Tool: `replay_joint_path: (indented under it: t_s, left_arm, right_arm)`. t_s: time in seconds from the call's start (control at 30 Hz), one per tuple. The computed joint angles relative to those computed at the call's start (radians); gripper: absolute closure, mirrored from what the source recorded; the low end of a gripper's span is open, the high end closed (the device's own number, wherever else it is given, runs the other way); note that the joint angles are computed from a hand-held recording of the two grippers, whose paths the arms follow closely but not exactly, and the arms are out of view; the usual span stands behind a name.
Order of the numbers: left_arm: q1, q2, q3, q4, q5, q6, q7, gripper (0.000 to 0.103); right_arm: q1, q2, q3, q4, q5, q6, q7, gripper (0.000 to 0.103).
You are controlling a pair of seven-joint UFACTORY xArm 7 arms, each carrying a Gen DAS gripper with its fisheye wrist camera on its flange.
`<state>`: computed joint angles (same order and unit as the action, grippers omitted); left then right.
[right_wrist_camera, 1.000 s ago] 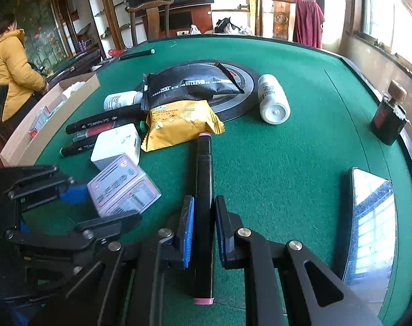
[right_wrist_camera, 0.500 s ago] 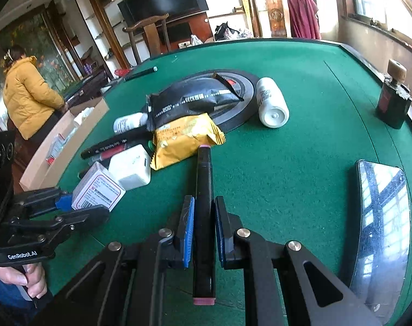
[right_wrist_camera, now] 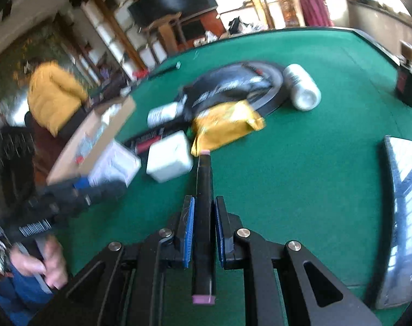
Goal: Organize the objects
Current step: 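Lift the ointment box with the left gripper while the right gripper grasps the black marker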
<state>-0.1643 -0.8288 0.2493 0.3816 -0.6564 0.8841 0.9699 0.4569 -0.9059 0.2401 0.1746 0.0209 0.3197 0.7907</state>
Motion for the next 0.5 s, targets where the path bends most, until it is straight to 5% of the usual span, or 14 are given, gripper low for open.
replay_joint_path:
  t_s: [0.17, 0.33, 0.5]
  left_arm:
    - [0.025, 0.01, 0.042, 0.017, 0.001, 0.022, 0.027, 0.07]
    - [0.056, 0.029, 0.065, 0.033, -0.006, 0.039, 0.057, 0.07]
    - [0.091, 0.038, 0.096, 0.051, -0.018, 0.063, 0.092, 0.07]
  right_arm:
    - [-0.051, 0.109, 0.099, 0.116, -0.067, 0.124, 0.025, 0.089]
    - [-0.128, 0.259, 0.236, 0.304, -0.251, 0.36, 0.043, 0.089]
    - [-0.081, 0.257, 0.175, 0.28, -0.266, 0.333, 0.093, 0.09]
